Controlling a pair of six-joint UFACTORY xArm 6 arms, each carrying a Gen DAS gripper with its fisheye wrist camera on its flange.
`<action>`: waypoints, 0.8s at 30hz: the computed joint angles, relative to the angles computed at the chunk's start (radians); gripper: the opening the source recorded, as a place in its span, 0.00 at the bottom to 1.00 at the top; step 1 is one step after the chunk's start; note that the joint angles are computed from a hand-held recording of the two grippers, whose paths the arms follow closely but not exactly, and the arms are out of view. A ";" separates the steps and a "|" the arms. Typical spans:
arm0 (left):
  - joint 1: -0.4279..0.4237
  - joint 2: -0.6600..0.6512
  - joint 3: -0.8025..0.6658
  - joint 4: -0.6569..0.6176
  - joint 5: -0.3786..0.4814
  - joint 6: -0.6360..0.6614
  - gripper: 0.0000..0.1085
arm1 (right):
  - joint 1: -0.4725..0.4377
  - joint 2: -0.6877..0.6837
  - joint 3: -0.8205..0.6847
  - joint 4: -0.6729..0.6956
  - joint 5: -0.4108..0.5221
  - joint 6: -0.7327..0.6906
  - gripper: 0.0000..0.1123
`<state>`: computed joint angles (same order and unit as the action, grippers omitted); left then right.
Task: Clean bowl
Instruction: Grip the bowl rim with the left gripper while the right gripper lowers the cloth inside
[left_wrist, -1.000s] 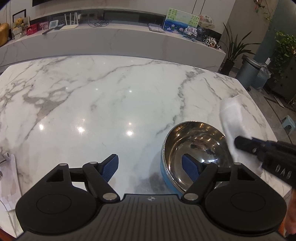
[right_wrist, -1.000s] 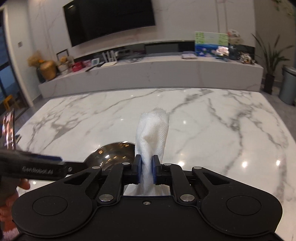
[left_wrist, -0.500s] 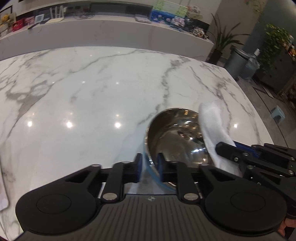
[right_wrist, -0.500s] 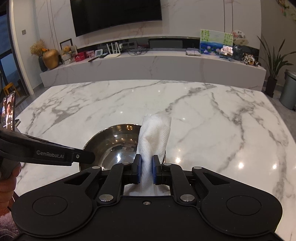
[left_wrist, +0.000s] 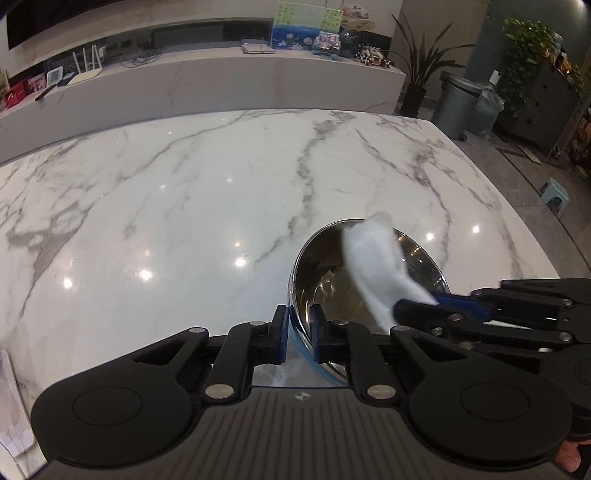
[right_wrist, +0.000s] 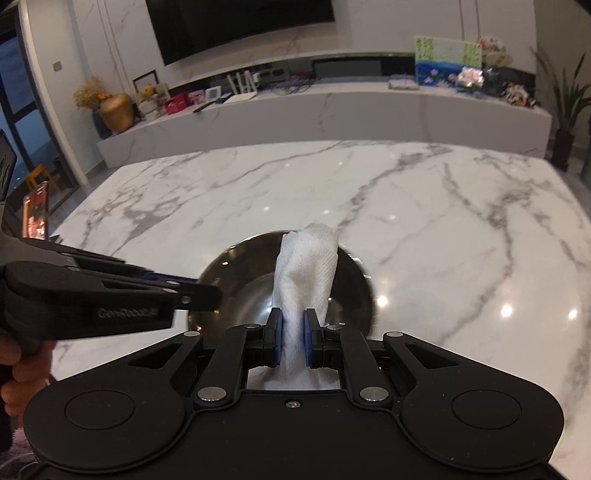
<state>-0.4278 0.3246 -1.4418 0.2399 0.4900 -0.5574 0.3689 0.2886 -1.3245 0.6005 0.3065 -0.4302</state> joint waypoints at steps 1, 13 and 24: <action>-0.002 0.001 -0.003 0.011 0.005 -0.006 0.09 | -0.002 0.007 -0.014 0.027 0.030 -0.017 0.09; -0.005 0.007 -0.015 0.021 0.021 -0.009 0.06 | -0.007 0.045 -0.056 -0.127 0.137 0.088 0.08; 0.011 0.021 -0.025 -0.179 0.045 0.089 0.16 | -0.036 0.105 -0.194 -0.195 0.318 0.060 0.08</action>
